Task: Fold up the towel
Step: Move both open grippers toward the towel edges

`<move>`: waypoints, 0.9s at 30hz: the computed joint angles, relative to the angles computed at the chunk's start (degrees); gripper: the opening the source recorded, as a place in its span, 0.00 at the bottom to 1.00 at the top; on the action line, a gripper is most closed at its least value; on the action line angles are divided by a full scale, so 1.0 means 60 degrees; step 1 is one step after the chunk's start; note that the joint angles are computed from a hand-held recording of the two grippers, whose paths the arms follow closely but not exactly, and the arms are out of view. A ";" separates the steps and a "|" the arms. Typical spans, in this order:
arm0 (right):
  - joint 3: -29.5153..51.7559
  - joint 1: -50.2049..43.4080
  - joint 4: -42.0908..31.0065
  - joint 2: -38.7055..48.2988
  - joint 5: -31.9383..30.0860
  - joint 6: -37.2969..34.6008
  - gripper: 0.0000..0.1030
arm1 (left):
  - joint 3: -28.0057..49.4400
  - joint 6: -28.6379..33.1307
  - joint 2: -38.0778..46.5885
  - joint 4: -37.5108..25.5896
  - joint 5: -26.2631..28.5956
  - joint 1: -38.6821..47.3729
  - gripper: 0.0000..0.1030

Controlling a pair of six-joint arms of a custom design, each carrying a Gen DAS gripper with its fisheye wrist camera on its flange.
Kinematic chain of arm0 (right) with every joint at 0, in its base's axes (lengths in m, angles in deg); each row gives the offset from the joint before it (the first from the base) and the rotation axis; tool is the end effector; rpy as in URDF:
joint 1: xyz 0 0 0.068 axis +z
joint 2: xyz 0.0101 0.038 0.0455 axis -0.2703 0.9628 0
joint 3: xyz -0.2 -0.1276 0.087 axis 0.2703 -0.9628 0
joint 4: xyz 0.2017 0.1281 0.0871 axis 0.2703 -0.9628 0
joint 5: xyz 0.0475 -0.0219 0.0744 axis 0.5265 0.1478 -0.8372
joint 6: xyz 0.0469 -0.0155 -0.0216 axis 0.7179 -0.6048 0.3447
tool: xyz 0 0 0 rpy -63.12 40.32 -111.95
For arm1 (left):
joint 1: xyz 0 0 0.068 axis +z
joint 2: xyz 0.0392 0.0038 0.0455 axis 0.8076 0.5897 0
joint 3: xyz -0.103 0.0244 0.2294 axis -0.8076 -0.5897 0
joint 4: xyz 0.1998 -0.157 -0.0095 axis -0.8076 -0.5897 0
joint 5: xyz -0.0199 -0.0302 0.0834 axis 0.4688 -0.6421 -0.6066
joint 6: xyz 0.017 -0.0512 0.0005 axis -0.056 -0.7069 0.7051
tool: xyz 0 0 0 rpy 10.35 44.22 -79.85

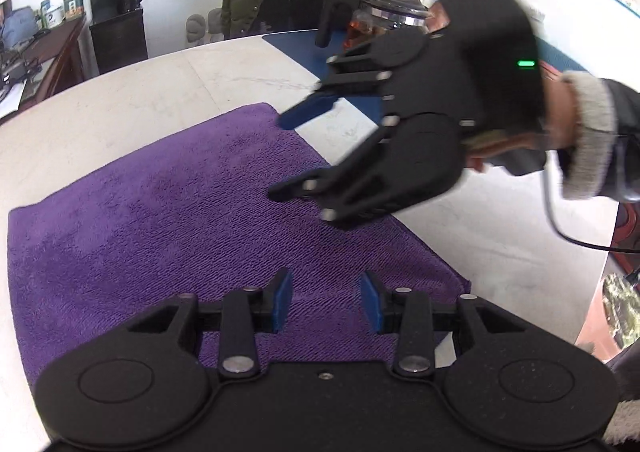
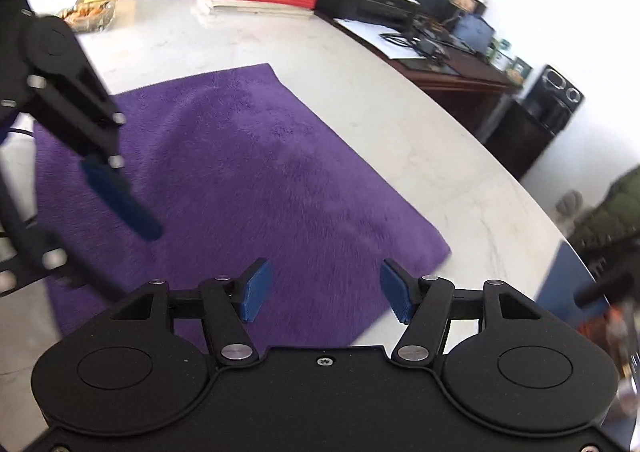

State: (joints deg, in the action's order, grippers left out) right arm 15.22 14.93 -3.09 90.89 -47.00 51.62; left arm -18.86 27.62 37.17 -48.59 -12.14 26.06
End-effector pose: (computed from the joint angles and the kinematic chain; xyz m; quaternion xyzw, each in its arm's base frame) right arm 0.2837 0.1650 0.0608 -0.3962 0.8363 -0.0022 0.3789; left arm 0.2522 -0.1437 0.0514 0.3209 0.8813 -0.1830 0.2946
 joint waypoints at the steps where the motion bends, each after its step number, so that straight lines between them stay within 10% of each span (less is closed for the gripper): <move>1: 0.0533 -0.0139 -0.0052 0.0515 -0.0188 -0.0152 0.58 | 0.0012 -0.0045 0.0063 -0.0018 0.0025 0.0069 0.34; 27: 0.1878 -0.0896 -0.0698 0.1625 -0.1347 -0.0203 0.60 | -0.1392 -0.0342 -0.1862 -0.1171 0.0431 0.1090 0.34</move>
State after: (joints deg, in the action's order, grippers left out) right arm 26.49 9.56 -7.28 100.64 -55.08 50.40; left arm -27.22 25.57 26.00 -55.61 -9.55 32.60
